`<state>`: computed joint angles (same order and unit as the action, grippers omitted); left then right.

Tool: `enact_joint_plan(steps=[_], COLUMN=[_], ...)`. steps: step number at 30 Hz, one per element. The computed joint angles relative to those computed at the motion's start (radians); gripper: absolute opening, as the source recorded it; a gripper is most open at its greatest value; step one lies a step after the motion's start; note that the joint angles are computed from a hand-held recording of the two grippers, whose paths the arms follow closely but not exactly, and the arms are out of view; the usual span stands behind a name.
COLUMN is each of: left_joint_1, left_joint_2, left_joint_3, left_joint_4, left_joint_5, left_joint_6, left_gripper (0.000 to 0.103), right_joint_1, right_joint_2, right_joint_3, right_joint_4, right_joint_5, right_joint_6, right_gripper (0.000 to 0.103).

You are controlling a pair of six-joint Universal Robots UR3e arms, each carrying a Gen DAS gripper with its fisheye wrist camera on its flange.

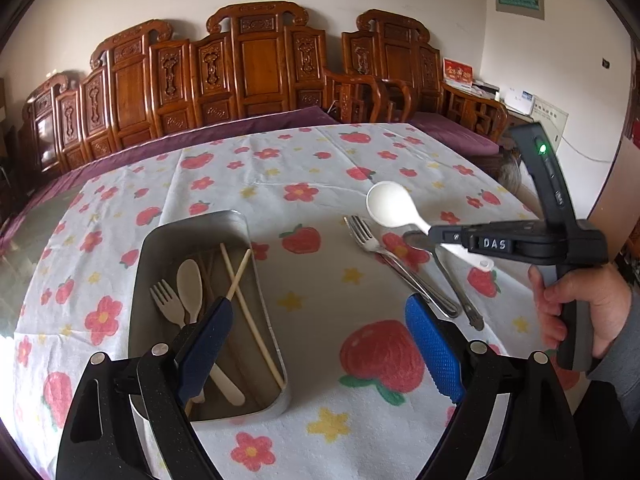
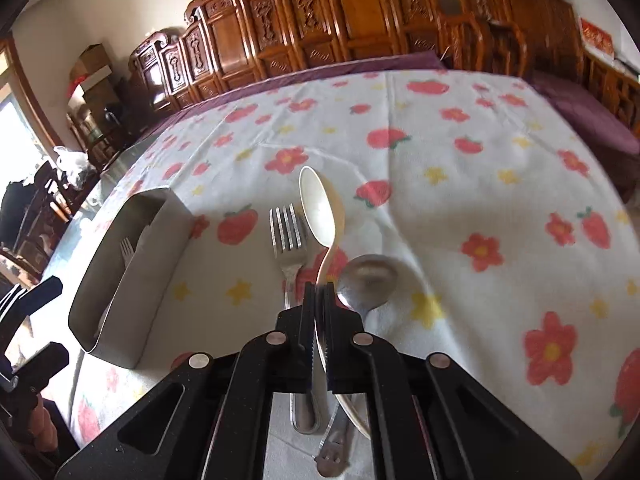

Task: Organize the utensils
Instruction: 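Grasp a white plastic spoon with the right tool, then grasp the metal fork with the left tool while the right tool holds the white spoon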

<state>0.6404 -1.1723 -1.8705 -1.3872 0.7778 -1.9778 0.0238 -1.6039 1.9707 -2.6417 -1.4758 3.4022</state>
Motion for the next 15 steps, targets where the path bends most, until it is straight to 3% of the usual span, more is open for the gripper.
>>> enact_joint_plan(steps=[7,15], left_joint_1=[-0.106,-0.359], left_joint_2=[-0.006,-0.143], left_joint_3=[-0.023,-0.027], left_joint_4=[0.108,0.336], left_joint_5=[0.066,0.215], left_joint_6=[-0.089,-0.360], left_gripper=[0.084,0.084], right_joint_1=[0.008,-0.083], right_joint_2=[-0.114,-0.266], right_joint_3=[0.093,0.223], right_joint_4=[-0.028,-0.017], right_joint_5=[-0.077,-0.079], right_joint_6=[-0.012,-0.093], right_gripper=[0.005,0.005])
